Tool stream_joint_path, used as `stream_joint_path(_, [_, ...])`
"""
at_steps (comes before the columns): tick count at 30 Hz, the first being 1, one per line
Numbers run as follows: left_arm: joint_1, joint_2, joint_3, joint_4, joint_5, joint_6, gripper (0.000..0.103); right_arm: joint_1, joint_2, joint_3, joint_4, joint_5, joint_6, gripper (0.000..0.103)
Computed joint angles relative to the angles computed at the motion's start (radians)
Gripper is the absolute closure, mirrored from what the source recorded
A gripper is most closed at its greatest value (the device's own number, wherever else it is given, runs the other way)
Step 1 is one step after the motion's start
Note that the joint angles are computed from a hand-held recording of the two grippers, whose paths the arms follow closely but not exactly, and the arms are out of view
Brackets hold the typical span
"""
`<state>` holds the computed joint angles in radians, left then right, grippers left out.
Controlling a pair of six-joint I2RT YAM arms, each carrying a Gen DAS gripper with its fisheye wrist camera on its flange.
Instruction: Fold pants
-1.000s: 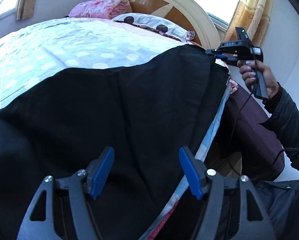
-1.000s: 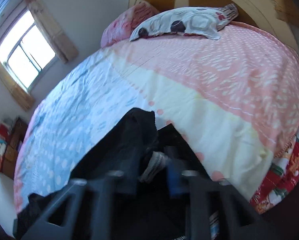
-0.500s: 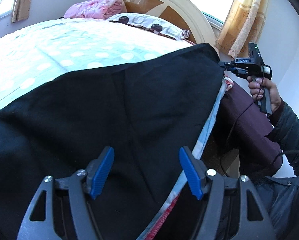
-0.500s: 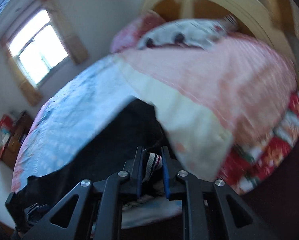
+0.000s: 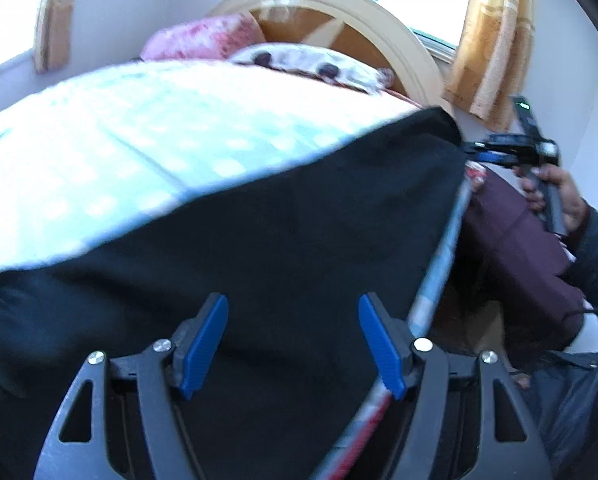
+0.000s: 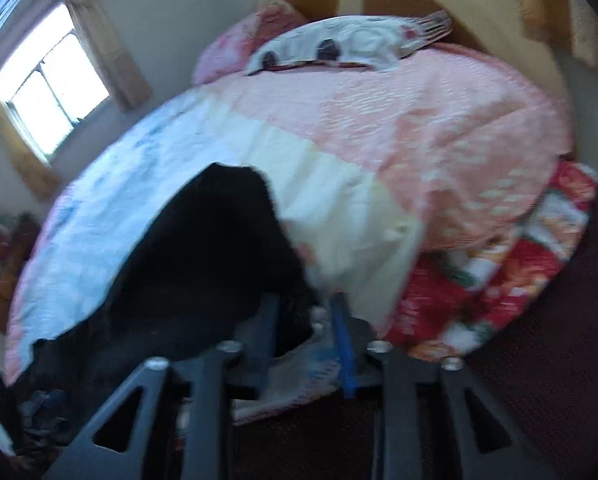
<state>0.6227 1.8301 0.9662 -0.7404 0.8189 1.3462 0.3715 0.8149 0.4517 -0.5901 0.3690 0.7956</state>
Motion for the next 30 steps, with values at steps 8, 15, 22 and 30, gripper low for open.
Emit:
stream_joint_path(8, [-0.029, 0.089, 0.165, 0.08, 0.012, -0.265, 0.021, 0.373, 0.123, 0.127, 0.046, 0.257, 0.065, 0.05])
stream_joint_path(15, [-0.055, 0.1, 0.079, 0.137, -0.046, -0.225, 0.021, 0.319, 0.293, 0.136, 0.088, 0.127, 0.0, 0.05])
stream_joint_path(22, [-0.027, 0.114, 0.095, 0.081, -0.036, -0.192, 0.021, 0.184, 0.138, 0.027, -0.063, 0.131, 0.196, 0.045])
stream_joint_path(30, [0.015, 0.094, 0.071, 0.032, -0.006, -0.151, 0.021, 0.295, 0.186, 0.139, 0.144, 0.188, 0.023, 0.045])
